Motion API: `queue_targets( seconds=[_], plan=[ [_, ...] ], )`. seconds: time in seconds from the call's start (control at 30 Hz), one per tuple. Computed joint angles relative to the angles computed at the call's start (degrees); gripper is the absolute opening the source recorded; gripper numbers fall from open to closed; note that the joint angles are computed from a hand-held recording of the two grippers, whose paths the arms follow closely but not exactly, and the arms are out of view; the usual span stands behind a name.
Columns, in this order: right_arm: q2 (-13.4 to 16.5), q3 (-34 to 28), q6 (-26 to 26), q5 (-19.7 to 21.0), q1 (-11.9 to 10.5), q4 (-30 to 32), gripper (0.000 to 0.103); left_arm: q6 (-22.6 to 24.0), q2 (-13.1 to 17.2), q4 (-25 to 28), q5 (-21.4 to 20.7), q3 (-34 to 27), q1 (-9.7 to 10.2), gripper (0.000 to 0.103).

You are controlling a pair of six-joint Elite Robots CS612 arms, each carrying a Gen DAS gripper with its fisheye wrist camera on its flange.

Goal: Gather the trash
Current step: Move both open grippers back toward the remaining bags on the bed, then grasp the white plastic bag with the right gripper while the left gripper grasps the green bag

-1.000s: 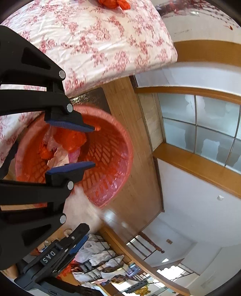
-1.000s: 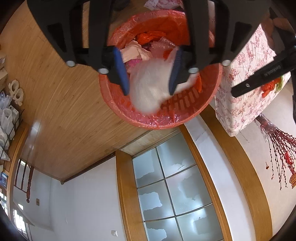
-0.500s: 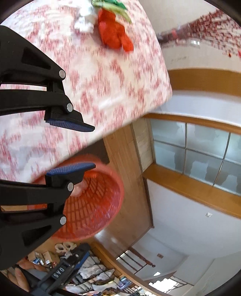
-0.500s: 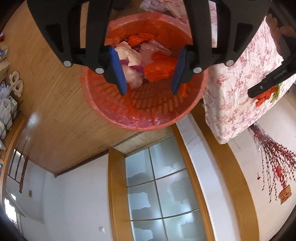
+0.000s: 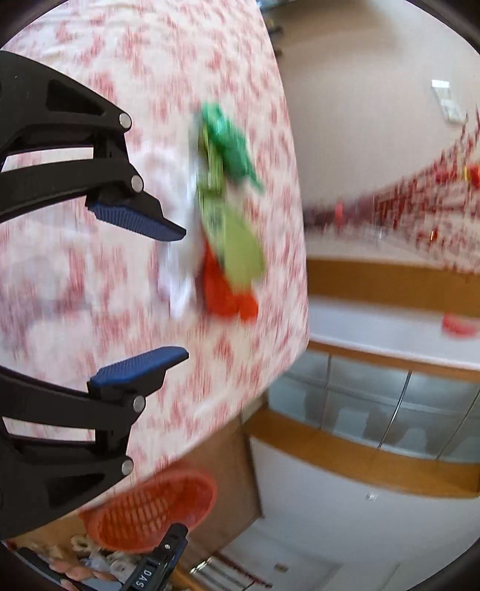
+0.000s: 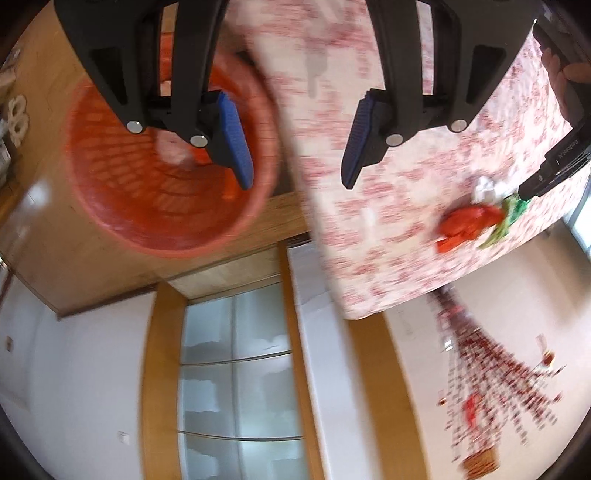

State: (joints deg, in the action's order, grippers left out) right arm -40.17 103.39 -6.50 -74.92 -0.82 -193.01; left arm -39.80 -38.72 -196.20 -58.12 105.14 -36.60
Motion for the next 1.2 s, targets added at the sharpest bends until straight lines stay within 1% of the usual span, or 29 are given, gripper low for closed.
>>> queue_targets(
  seconds=[0.07,0.27,0.53,0.7,0.87,1.0,1.03,1.07,1.1,1.13,1.2],
  plan=[
    [0.3,-0.5,-0.7,0.7,1.4,0.8,0.05,-1.1,-0.5,-0.6,1.4,2.0,0.61,0.063],
    [1.7,-2.7,-2.2,2.4,5.8,3.3,0.048,-4.7,-1.3,-2.9,3.0,6.5,2.34,0.065],
    [4.4,-6.4,-2.7,4.6,10.4,5.5,0.046,-7.0,-1.1,-5.2,2.7,9.3,4.01,0.065],
    [6.1,-9.3,-1.7,5.1,12.2,6.5,0.046,-7.9,-0.6,-6.4,1.7,10.0,5.16,0.065],
    [7.8,-12.3,-1.1,3.8,13.6,7.3,0.046,-9.0,-0.3,-7.4,0.7,10.4,6.26,0.065],
    [8.7,-14.4,-3.0,2.6,14.2,10.9,0.045,-9.5,0.0,-7.7,-0.1,10.4,6.73,0.065],
    [8.8,-14.7,-3.7,2.4,14.3,11.7,0.039,-9.5,0.0,-7.7,-0.3,10.3,6.79,0.065],
    [9.0,-14.9,-4.3,2.3,14.4,12.4,0.026,-9.5,0.1,-7.6,-0.4,10.2,6.85,0.065],
    [9.0,-15.2,-4.8,2.3,14.4,13.5,0.018,-9.4,0.1,-7.6,-0.6,10.1,6.86,0.065],
    [9.1,-15.4,-5.1,2.4,14.4,14.5,0.006,-9.4,0.2,-7.5,-0.7,10.0,6.84,0.065],
    [9.1,-15.2,-5.4,2.7,14.2,14.8,0.005,-9.3,0.3,-7.4,-1.0,9.7,6.87,0.065]
  ],
)
